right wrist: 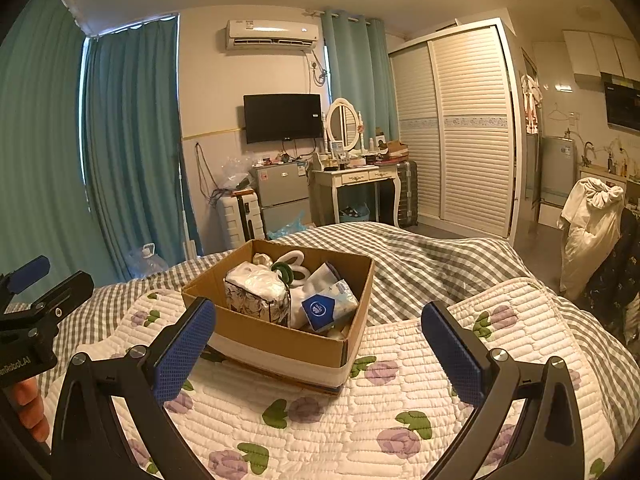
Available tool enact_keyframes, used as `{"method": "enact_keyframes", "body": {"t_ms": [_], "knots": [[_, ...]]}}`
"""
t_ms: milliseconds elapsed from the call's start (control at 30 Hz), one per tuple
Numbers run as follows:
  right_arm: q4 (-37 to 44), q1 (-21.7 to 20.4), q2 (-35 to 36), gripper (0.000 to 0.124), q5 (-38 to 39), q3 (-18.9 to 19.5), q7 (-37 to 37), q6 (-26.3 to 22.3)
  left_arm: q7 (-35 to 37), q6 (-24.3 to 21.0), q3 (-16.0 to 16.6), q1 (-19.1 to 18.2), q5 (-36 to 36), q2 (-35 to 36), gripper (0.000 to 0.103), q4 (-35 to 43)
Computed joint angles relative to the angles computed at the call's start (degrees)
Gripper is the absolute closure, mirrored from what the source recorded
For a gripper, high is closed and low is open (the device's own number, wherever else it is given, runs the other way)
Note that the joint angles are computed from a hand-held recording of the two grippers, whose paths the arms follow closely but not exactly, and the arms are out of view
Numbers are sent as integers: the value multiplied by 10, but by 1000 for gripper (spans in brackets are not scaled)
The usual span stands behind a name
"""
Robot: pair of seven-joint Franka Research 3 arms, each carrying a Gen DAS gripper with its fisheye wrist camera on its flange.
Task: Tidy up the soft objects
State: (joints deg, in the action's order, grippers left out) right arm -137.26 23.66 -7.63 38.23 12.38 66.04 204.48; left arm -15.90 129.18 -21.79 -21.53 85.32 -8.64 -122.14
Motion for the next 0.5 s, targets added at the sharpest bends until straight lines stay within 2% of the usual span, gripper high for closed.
{"method": "enact_keyframes", "body": {"t_ms": [500], "knots": [[-3, -1, -3, 21, 8, 0, -2, -2, -1, 11, 1, 4, -3, -5, 0, -5]]}}
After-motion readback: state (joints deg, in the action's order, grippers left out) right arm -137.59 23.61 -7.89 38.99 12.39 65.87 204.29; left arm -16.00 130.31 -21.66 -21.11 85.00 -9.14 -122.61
